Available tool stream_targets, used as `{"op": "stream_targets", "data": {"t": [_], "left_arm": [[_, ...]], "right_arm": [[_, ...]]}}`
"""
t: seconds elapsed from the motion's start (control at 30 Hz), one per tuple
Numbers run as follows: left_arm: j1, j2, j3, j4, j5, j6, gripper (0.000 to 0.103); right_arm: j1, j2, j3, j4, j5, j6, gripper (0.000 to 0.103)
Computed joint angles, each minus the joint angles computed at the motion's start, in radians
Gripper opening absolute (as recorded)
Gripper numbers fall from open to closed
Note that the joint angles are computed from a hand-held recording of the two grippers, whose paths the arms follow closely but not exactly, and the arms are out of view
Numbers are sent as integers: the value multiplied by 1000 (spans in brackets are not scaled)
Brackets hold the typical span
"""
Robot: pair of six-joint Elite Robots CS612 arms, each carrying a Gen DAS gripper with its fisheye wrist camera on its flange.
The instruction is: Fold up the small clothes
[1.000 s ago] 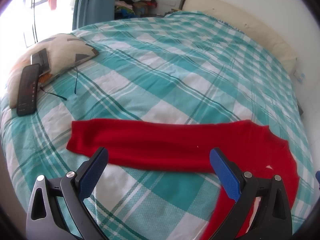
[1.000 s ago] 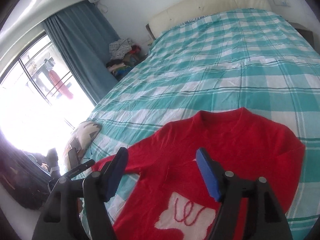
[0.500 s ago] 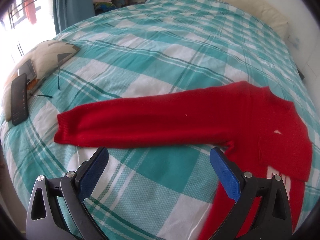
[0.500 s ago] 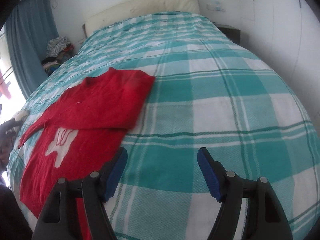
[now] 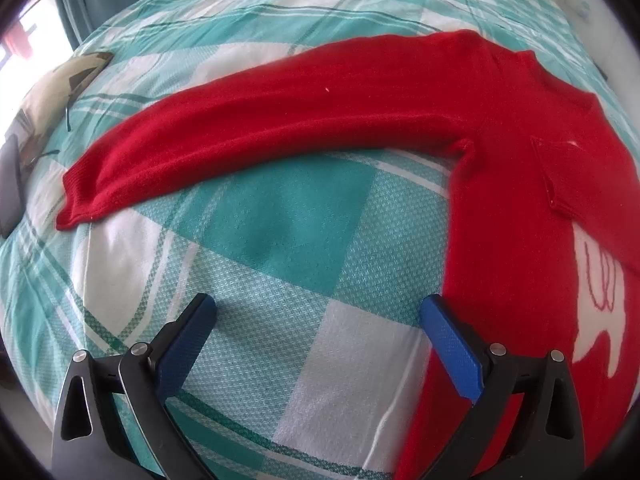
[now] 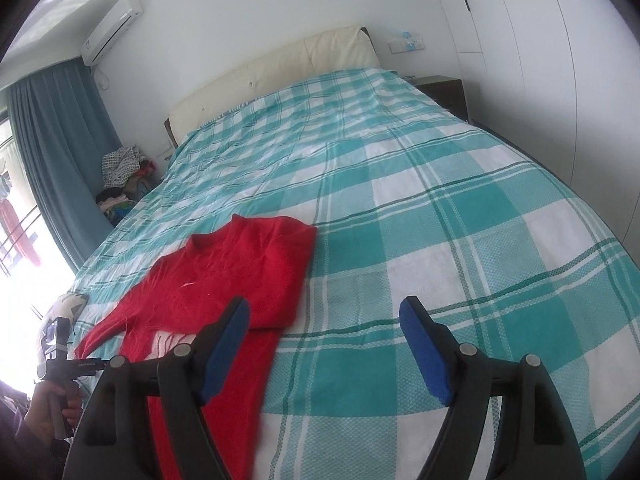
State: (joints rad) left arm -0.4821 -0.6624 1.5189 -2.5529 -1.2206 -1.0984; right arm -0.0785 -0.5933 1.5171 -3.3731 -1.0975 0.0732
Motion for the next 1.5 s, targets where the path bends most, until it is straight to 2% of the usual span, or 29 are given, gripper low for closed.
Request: {"op": "stream_targets", "data": {"t": [0.33,0.53,0.93,1.5], "left_arm": [[-6,13,-8,1,3,-17,103],[3,5,23,-55,-30,-28,103],[25,12,6,-42,-68,22,103],[22,13,2,-40,-75,50,103]], "right_arm": [[-9,2,2,-3,8,49,77],[-6,1,3,3,9,34,77],[-2,1,2,21,7,21,77],[-3,0,1,26,6,24,77]]}}
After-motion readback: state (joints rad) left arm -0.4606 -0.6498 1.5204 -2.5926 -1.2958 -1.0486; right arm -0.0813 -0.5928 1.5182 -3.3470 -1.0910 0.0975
